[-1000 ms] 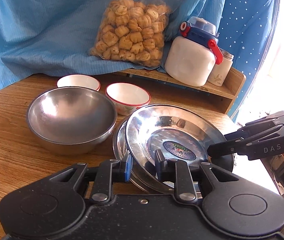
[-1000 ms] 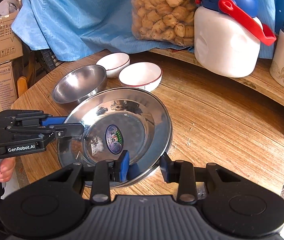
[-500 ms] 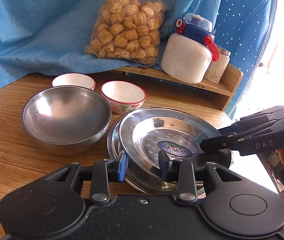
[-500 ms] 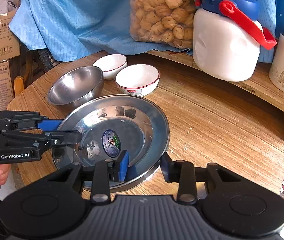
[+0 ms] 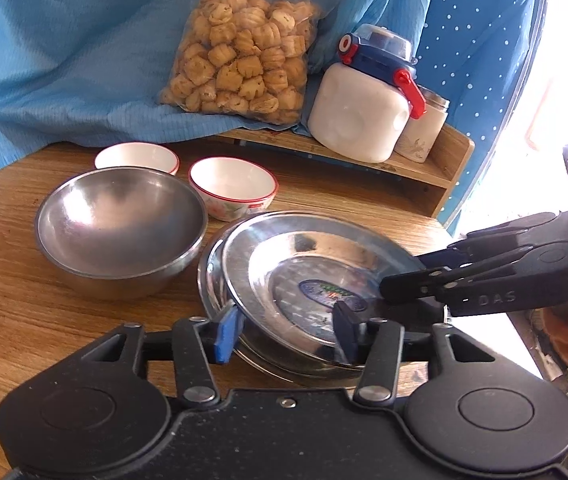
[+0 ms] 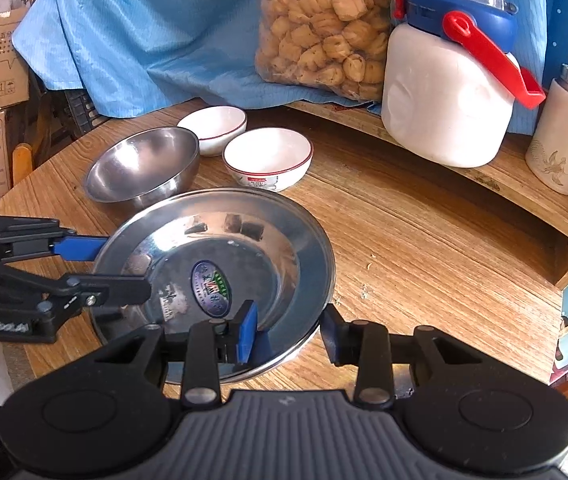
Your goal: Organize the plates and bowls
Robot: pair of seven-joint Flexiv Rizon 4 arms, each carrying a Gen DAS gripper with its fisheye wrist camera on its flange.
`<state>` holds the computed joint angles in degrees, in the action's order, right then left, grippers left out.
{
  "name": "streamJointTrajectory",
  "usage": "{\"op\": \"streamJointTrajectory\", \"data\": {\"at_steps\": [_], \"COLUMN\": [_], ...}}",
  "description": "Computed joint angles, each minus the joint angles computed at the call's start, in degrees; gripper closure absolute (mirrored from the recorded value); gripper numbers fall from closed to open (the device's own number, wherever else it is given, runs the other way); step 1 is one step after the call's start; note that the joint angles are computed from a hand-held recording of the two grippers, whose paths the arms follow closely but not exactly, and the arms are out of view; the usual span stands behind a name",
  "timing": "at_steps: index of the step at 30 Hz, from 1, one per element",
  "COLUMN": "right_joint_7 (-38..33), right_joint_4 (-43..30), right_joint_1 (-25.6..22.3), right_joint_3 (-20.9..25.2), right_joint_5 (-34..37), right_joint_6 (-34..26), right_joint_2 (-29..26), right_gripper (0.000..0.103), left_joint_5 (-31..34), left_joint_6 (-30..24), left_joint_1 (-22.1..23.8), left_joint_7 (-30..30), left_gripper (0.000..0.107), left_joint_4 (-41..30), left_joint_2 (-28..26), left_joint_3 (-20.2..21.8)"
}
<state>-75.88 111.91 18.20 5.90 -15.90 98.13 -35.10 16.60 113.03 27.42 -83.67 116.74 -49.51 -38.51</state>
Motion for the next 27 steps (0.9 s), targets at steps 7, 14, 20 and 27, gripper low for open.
{"op": "streamJointTrajectory", "data": {"at_steps": [7, 14, 20, 27], "right_joint_7": [-0.3, -0.8, -2.0, -3.3], "right_joint_4": [2.6, 3.2, 3.8, 1.9], "right_joint_1": [8.6, 10.8, 15.7, 16.0], "right_joint_3": [-8.9, -10.6, -15.2, -14.8], "right_joint_5": [2.2, 5.1, 8.6, 10.1], "right_joint_6": [4.3, 6.3, 8.0, 8.8], "right_joint_2": [0.2, 0.0, -0.2, -1.0], "right_gripper": [0.061, 0.045, 0.021, 0.006], "left_joint_5": [-0.7, 2.5, 5.1, 0.9], "left_joint_6": [1.2, 5.8, 12.1, 17.7], "left_joint_1": [-0.8, -0.3, -1.7, -8.4], "left_joint_7": [-2.1, -4.7, -9.0, -12.9], "left_gripper": [0.027, 0.014, 0.005, 0.005], "left_joint_4": [1.4, 3.2, 3.7, 3.5], "left_joint_2": [1.7, 2.7, 4.7, 7.7], "left_joint_3": [1.4, 2.7, 7.1, 18.9]}}
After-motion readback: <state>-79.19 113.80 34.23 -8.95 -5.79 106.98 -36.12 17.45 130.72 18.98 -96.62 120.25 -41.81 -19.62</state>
